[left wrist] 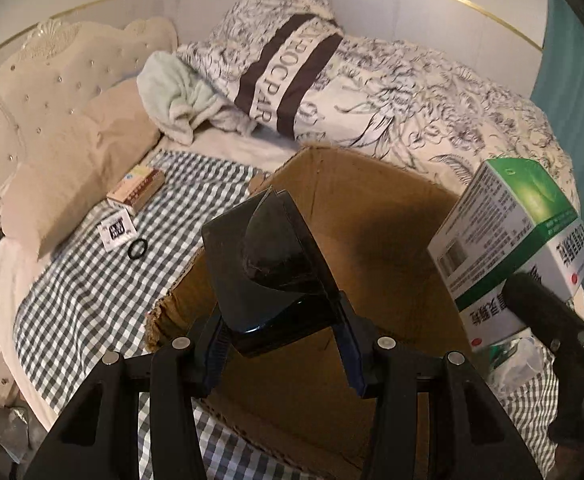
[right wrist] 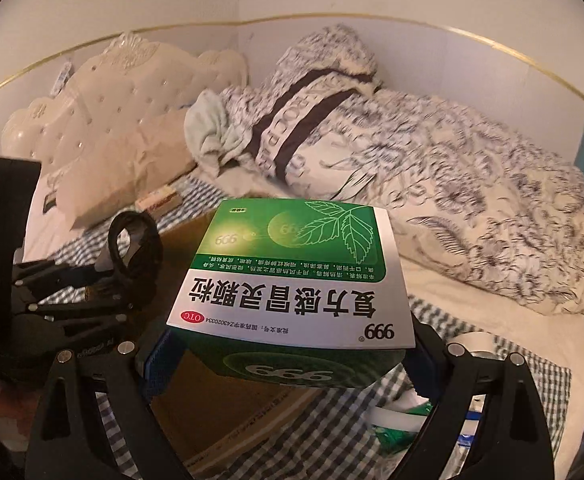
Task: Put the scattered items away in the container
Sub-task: 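Carry the black object and green medicine box over the cardboard box, then open both tools to drop the black object and medicine box inside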
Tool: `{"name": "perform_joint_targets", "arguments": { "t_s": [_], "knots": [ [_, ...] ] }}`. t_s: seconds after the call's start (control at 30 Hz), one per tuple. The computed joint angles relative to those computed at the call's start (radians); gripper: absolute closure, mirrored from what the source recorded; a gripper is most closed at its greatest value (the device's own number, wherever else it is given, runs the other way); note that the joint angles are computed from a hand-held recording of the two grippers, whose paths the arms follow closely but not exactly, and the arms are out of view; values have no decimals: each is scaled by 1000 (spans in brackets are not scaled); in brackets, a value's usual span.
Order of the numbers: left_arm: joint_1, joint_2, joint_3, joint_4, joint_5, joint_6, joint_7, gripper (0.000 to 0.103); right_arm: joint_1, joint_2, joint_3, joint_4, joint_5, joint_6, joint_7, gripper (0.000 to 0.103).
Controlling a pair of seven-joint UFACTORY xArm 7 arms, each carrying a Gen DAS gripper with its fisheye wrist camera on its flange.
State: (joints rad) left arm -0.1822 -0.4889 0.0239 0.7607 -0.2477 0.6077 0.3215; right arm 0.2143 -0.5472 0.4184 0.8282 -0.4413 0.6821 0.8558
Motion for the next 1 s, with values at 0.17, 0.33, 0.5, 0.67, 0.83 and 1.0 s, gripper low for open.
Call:
{"name": "perform_joint_targets", "arguments": {
  "t_s": [0.17, 0.33, 0.5, 0.67, 0.83, 1.0],
  "knots": [
    [5, 58, 0, 16, 4, -4, 12, 54, 17, 99, -22, 26, 6, -20, -57, 10],
    [10, 100, -1, 30, -4, -2, 26, 54, 27, 146, -36, 45, -22, -22, -64, 10],
    [12, 117, -14, 35, -1, -5, 33, 54, 43, 181, -51, 60, -45, -25, -71, 10],
    [19, 127, -21, 40, 8, -1, 27, 54, 55, 195, -68, 61, -45, -37, -74, 10],
    [23, 125, -22, 45, 12, 8, 22, 52, 64, 201, -78, 70, -37, -24, -86, 9],
    [31, 111, -26, 50, 22, 8, -12, 19, 63, 173, -79, 59, -35, -29, -65, 9]
  ]
}}
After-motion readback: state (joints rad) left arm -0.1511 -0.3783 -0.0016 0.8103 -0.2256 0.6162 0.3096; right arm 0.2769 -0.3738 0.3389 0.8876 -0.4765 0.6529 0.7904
